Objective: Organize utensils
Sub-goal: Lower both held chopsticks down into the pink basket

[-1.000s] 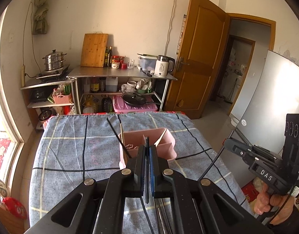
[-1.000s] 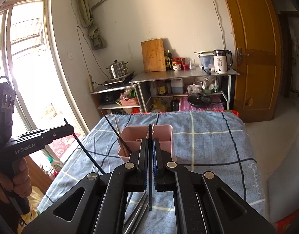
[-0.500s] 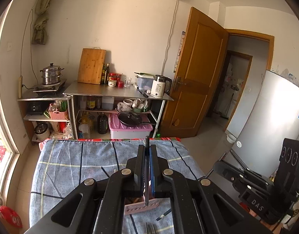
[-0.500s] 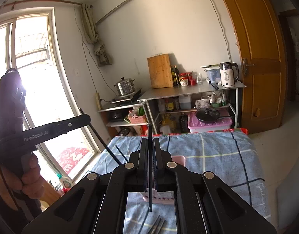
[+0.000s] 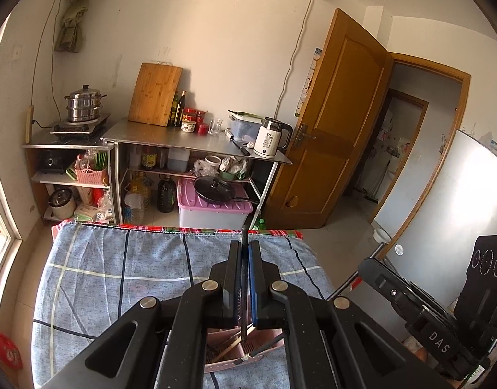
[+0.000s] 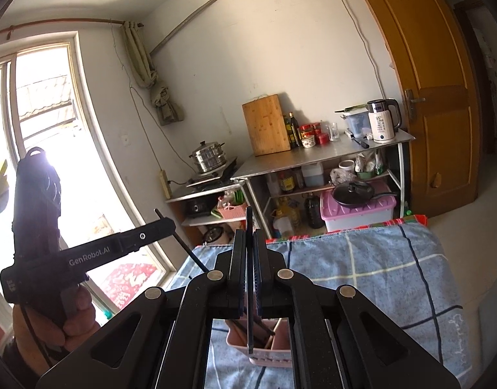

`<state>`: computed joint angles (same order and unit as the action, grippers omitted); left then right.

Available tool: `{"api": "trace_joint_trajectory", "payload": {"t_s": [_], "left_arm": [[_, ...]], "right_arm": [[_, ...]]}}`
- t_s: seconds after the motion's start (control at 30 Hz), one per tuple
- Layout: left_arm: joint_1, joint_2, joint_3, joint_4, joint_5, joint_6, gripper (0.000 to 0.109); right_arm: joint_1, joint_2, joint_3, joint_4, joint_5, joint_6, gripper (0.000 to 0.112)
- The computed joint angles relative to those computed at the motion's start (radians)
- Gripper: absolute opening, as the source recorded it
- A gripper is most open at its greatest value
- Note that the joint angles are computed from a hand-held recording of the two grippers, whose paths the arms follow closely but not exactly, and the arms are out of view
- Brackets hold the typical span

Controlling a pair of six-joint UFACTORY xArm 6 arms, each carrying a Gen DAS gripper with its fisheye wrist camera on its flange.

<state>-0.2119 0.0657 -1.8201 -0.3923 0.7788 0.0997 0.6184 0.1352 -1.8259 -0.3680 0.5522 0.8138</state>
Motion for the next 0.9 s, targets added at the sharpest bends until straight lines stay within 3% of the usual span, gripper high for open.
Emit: {"api": "trace_joint_trajectory", "payload": {"t_s": [0.17, 0.43, 0.9], "left_arm": [[0.007, 0.033, -0.019, -0.042, -0.005, 0.024, 0.004], [0.016, -0.008, 0.105, -0.1, -0.032, 0.081, 0.004], [0.055, -0.05, 0.121, -0.129, -0.035, 0.117, 0.004]], "right_arm": [[-0.012, 0.031, -0.004, -0.019, -0.036, 0.034, 0.004], [-0.009, 0.017, 0.094, -0.023, -0.073, 0.063, 0.004], [0.011, 0.017, 0.117, -0.001, -0.043, 0.058, 0.004]]}}
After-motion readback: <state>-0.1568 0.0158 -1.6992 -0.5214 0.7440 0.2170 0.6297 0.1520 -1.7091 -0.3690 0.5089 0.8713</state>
